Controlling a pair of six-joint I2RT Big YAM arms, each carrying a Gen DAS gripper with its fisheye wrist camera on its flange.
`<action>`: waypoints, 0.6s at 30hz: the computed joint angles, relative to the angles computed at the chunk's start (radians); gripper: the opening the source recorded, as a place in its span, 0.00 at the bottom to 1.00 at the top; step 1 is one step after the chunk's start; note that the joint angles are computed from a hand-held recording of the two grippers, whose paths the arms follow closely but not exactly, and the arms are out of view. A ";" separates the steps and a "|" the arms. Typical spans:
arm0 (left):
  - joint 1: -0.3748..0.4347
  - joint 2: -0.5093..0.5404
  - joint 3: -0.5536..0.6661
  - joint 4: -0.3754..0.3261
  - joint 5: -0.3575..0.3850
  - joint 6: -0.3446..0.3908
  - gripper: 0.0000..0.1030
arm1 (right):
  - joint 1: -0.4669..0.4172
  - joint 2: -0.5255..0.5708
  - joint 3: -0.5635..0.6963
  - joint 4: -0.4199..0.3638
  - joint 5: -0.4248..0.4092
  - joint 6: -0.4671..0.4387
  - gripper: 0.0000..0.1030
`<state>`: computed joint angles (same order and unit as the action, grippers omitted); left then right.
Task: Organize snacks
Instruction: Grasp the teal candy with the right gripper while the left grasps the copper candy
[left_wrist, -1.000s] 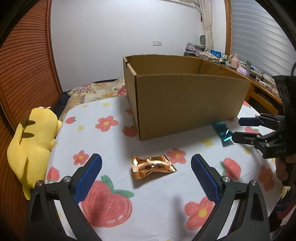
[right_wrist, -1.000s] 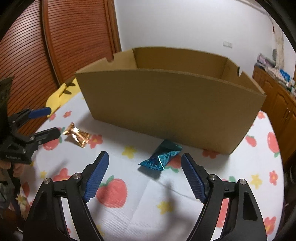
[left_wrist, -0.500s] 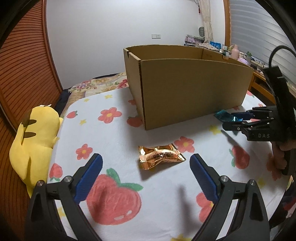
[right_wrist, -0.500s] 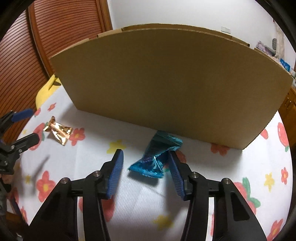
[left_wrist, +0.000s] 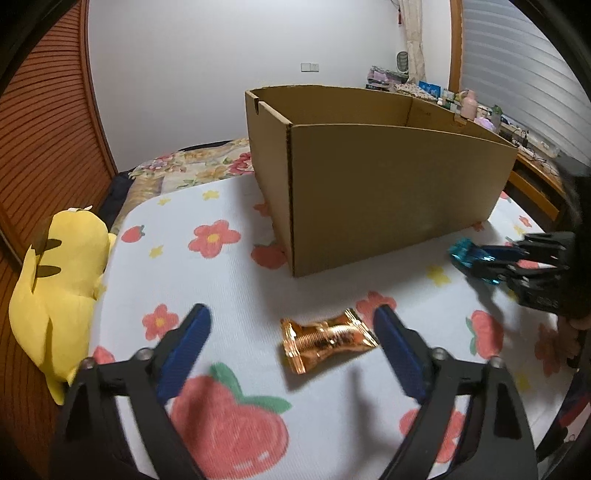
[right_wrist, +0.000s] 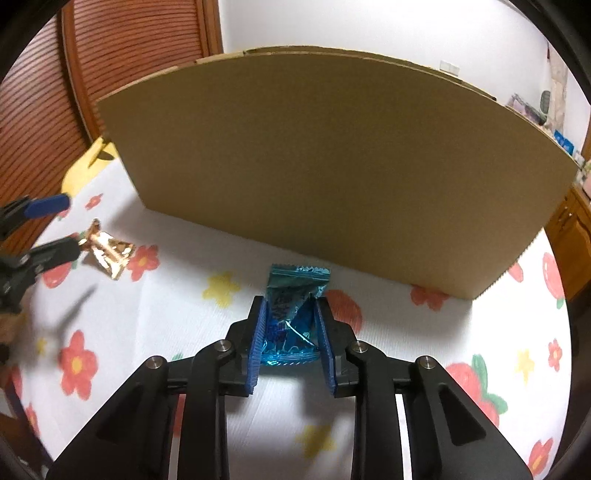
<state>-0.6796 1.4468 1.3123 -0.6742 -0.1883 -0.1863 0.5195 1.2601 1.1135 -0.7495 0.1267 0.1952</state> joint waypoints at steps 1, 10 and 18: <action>0.004 0.004 0.006 -0.002 0.008 0.000 0.77 | 0.000 -0.018 -0.013 0.002 -0.001 -0.001 0.24; 0.034 0.051 0.066 -0.032 0.194 0.067 0.55 | 0.037 -0.158 -0.121 0.009 0.002 0.005 0.24; 0.030 0.109 0.135 -0.138 0.249 0.137 0.56 | 0.044 -0.190 -0.161 0.003 0.012 0.019 0.24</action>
